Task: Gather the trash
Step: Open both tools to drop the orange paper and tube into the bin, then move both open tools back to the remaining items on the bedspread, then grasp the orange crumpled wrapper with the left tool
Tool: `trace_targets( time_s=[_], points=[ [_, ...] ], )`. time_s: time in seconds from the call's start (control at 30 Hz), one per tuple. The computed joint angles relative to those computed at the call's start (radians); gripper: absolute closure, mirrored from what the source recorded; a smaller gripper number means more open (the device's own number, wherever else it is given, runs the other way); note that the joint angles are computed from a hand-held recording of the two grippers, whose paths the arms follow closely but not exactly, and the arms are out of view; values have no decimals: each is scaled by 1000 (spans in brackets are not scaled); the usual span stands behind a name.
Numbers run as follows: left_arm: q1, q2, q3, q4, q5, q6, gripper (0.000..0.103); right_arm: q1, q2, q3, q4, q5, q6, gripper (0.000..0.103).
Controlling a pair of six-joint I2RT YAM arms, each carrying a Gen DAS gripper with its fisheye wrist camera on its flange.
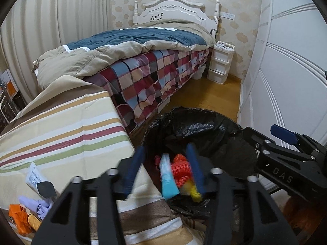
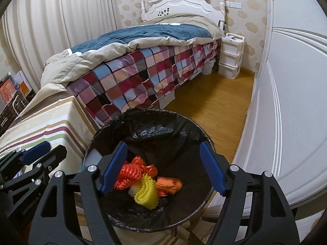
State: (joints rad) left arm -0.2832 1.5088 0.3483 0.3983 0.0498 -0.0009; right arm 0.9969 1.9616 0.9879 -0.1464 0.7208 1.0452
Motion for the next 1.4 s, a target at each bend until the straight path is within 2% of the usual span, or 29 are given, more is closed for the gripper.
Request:
trace_targets(
  time_s=[0.1,0.2,0.43,0.63,0.93,1.13,1.27,1.4],
  points=[
    [10,-27,-14,-3,-4,-1,37,5,-4,1,-19,9,14,31],
    [32,-57,-16,-26,7,1,31,12,-8,0,-26,11,22,31],
    [114,-183,-57,-114,36,23,28,63,-8,36,-78,24,59,30],
    [243,-323,-107,-217,98,76,28,120,23,114,-131,34,72,30],
    [590,-480,-137,-385,270,246,28,219,120,276,-181,23,81,30],
    [834,-450,-137,-406,374,381,27,265,227,437,-214,-4,41,30],
    [972,-346,-128,-343,408,451,25,278,294,537,-237,-33,15,30],
    [1030,-202,-81,-308,413,479,24,289,364,637,-276,-54,-3,30]
  ],
)
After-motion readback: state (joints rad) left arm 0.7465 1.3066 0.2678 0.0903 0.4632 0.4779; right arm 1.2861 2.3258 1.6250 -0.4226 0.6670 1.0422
